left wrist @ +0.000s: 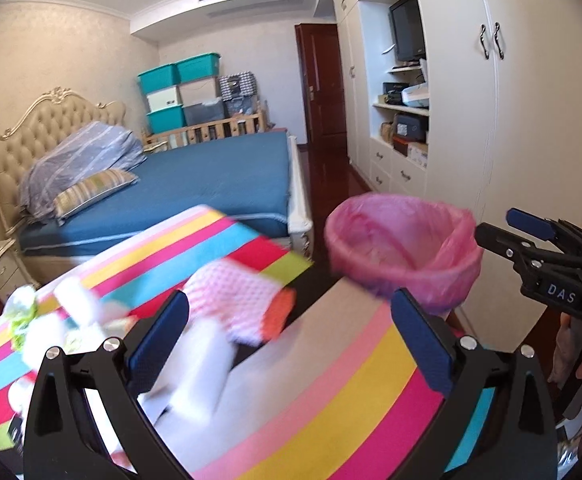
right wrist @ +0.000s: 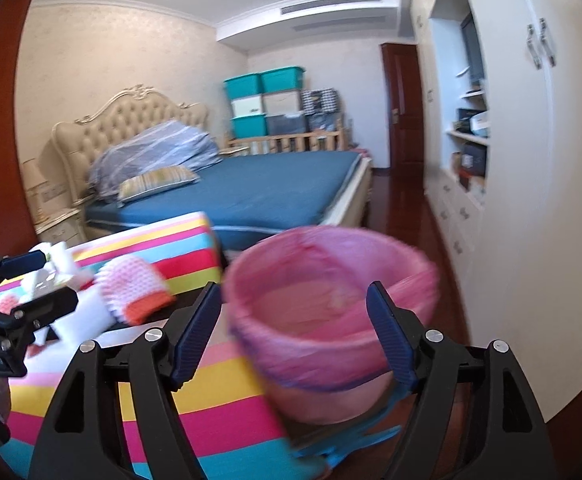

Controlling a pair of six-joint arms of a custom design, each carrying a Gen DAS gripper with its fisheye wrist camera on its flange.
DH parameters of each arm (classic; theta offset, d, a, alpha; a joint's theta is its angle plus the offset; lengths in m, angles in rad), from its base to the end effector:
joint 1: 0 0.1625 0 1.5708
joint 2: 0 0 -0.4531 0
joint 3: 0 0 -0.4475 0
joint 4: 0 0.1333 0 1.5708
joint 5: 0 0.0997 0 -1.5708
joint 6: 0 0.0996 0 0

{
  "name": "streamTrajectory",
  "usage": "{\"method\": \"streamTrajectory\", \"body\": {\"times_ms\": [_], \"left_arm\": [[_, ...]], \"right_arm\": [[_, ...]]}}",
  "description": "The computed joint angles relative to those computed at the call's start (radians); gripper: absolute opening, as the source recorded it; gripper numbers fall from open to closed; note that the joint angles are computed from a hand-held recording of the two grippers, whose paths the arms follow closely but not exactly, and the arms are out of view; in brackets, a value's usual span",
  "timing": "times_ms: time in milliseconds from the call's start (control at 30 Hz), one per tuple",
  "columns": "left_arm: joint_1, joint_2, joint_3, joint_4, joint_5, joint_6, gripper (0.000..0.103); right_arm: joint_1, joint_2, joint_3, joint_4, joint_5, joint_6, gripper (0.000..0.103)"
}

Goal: Collect trash
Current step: 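Return both tools to the table above the remaining trash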

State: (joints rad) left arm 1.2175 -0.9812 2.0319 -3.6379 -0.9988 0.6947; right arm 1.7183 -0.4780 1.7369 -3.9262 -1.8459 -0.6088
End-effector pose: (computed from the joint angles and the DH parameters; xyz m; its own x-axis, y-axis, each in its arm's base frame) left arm -0.0313 -0.6259 0.1915 -0.6118 0.2079 -0.7632 0.7469 0.4696 -0.4708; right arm 0.2036 -0.6475 -0.0101 -0.7717 -0.1783 0.6105 -0.6198 0.4264 -0.6588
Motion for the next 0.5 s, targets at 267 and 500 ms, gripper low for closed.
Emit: {"method": "streamTrajectory", "body": {"times_ms": [267, 500], "left_arm": [[0.052, -0.138, 0.144, -0.100, 0.041, 0.028, 0.098], [0.116, -0.261, 0.228, -0.153, 0.080, 0.014, 0.098]], "right_arm": [[0.070, 0.078, -0.039, 0.105, -0.006, 0.033, 0.073], [0.131, 0.132, -0.074, 0.159, -0.017, 0.016, 0.073]]}}
